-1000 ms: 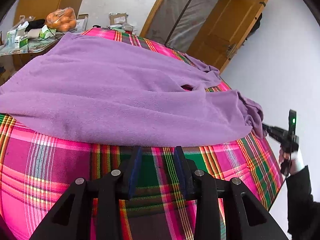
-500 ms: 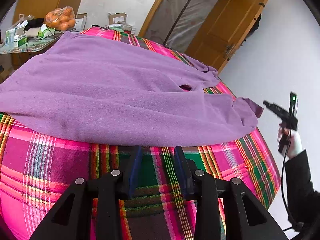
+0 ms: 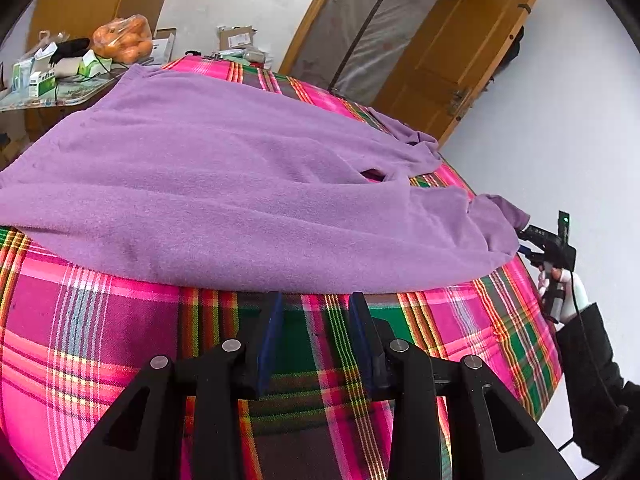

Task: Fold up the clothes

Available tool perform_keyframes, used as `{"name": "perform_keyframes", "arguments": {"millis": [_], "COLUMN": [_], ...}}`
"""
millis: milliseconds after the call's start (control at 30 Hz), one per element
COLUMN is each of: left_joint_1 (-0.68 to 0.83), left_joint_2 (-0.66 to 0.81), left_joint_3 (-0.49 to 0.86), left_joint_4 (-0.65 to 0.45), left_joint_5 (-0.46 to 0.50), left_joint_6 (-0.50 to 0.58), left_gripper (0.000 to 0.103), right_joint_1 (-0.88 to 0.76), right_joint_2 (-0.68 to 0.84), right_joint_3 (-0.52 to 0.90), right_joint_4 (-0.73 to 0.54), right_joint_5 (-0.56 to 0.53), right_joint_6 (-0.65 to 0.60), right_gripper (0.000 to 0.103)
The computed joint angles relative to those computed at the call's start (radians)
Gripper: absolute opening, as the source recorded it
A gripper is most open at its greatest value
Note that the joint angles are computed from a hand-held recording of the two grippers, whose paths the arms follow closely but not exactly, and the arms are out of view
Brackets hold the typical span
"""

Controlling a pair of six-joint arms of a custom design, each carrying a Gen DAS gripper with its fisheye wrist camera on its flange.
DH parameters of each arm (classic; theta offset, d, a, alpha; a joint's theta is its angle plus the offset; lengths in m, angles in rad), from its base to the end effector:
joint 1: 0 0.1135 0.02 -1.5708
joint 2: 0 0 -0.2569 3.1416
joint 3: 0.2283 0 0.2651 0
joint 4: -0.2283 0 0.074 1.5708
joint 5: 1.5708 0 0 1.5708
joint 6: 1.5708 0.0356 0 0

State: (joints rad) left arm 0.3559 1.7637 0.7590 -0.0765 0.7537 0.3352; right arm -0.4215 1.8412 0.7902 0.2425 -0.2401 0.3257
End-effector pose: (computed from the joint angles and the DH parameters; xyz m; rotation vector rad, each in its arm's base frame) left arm 0.2947 0.0836 0.0917 0.2086 2.3583 -0.6780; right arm 0.3173 -0.1330 0.0882 0.7550 2.2385 0.2390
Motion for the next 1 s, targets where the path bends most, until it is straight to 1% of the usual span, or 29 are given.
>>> {"name": "perform_keyframes", "arguments": {"millis": [33, 67, 133, 233, 333, 433, 467, 567, 633, 667, 700, 733, 833, 900, 1000], "left_joint_1": [0.0, 0.001, 0.001, 0.003, 0.007, 0.012, 0.017, 0.033, 0.045, 0.049, 0.054, 0.061, 0.078, 0.094, 0.125], "left_joint_2": [0.001, 0.003, 0.005, 0.006, 0.003, -0.013, -0.024, -0.05, -0.073, -0.091, -0.11, -0.129, -0.161, -0.152, -0.111], "left_joint_3": [0.001, 0.002, 0.004, 0.004, 0.002, -0.014, -0.023, -0.035, -0.036, -0.044, -0.054, -0.065, -0.084, -0.08, -0.052], "left_joint_4": [0.0, -0.001, -0.001, -0.003, 0.001, 0.022, 0.031, 0.033, 0.023, 0.033, 0.049, 0.069, 0.124, 0.141, 0.129], "left_joint_5": [0.001, 0.002, 0.004, 0.007, 0.007, 0.005, 0.006, 0.025, 0.04, 0.039, 0.036, 0.03, -0.013, -0.038, -0.059], "left_joint_6": [-0.001, -0.001, 0.0, 0.002, -0.004, -0.018, -0.022, -0.024, -0.023, -0.027, -0.031, -0.037, -0.052, -0.056, -0.061], "left_gripper": [0.035, 0.035, 0.035, 0.035, 0.035, 0.035, 0.035, 0.035, 0.035, 0.035, 0.035, 0.035, 0.036, 0.037, 0.039], "right_joint_1": [0.0, -0.001, -0.002, -0.036, -0.107, -0.186, -0.202, -0.238, -0.233, -0.218, -0.197, -0.155, -0.01, 0.18, 0.493], "right_joint_2": [-0.019, -0.038, -0.078, -0.209, -0.387, -0.515, -0.546, -0.601, -0.605, -0.614, -0.637, -0.663, -0.709, -0.667, -0.508], "right_joint_3": [-0.016, -0.033, -0.065, -0.123, -0.174, -0.176, -0.177, -0.171, -0.177, -0.193, -0.223, -0.255, -0.329, -0.331, -0.277], "right_joint_4": [0.014, 0.029, 0.052, 0.005, -0.088, -0.196, -0.226, -0.307, -0.324, -0.314, -0.293, -0.276, -0.215, -0.204, -0.155], "right_joint_5": [0.007, 0.013, 0.025, -0.004, -0.043, -0.084, -0.081, -0.047, 0.045, 0.094, 0.107, 0.067, -0.035, -0.047, 0.004], "right_joint_6": [0.005, 0.009, 0.016, -0.006, -0.033, -0.054, -0.064, -0.101, -0.109, -0.11, -0.114, -0.131, -0.178, -0.232, -0.299], "right_gripper": [0.011, 0.005, 0.004, 0.004, 0.004, 0.004, 0.004, 0.005, 0.006, 0.011, 0.017, 0.019, 0.021, 0.022, 0.027]}}
